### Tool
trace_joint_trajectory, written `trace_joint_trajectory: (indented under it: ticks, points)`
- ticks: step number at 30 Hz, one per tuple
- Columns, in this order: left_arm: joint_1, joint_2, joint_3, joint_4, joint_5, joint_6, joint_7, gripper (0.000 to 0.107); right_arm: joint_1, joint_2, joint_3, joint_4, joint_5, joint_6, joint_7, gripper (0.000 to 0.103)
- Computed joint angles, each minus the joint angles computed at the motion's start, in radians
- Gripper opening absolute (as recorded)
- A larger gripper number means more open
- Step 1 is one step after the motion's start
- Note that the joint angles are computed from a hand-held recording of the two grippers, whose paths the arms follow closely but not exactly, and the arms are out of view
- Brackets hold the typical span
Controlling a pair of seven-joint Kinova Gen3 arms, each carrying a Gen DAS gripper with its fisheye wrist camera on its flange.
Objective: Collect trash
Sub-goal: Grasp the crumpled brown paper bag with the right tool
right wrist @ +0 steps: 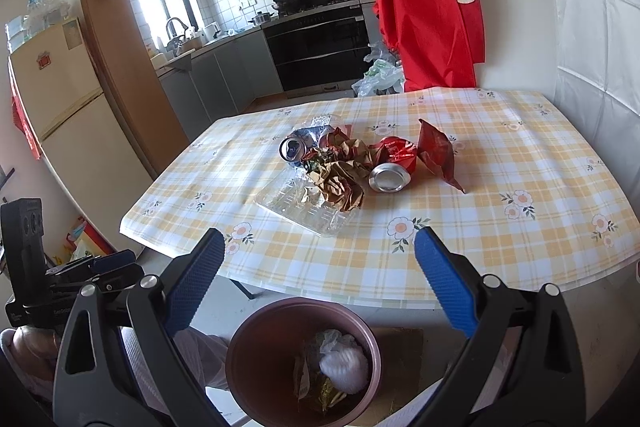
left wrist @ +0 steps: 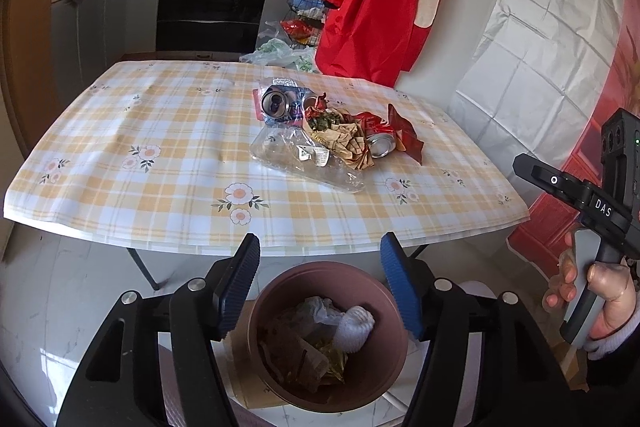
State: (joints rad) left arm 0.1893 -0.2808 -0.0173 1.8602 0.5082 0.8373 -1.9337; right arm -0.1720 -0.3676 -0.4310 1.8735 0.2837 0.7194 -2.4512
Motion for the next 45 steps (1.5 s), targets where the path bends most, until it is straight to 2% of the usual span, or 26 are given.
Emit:
trace_joint_trajectory:
  ticks: [11, 20, 24, 29, 38, 43, 45]
  points:
    - [-0.022, 0.043, 0.014, 0.016, -0.028, -0.022, 0.035, 0.062, -0.021, 0.048, 0.029, 0.021, 0.003, -0.009, 0.000, 0.094]
    - [-0.057, 0.121, 0.029, -0.011, -0.071, -0.064, 0.072, 0.062, -0.069, 0.163, 0.085, -0.013, 0.063, -0.010, 0.040, 0.094]
    - [-0.075, 0.160, 0.033, -0.029, -0.086, -0.090, 0.080, 0.062, -0.107, 0.253, 0.131, -0.063, 0.128, -0.032, 0.091, 0.094]
    - [-0.098, 0.212, 0.035, -0.052, -0.080, -0.112, 0.074, 0.062, -0.161, 0.398, 0.206, -0.169, 0.159, -0.047, 0.184, 0.094]
    - [-0.126, 0.281, 0.059, -0.091, -0.076, -0.133, 0.058, 0.062, -0.265, 0.657, 0.316, -0.409, 0.170, 0.026, 0.328, 0.093]
    - [-0.135, 0.306, 0.069, -0.103, -0.071, -0.133, 0.056, 0.062, -0.310, 0.731, 0.371, -0.481, 0.138, 0.080, 0.387, 0.083]
    - [-0.137, 0.314, 0.073, -0.104, -0.071, -0.131, 0.057, 0.062, -0.310, 0.743, 0.382, -0.493, 0.111, 0.091, 0.404, 0.067]
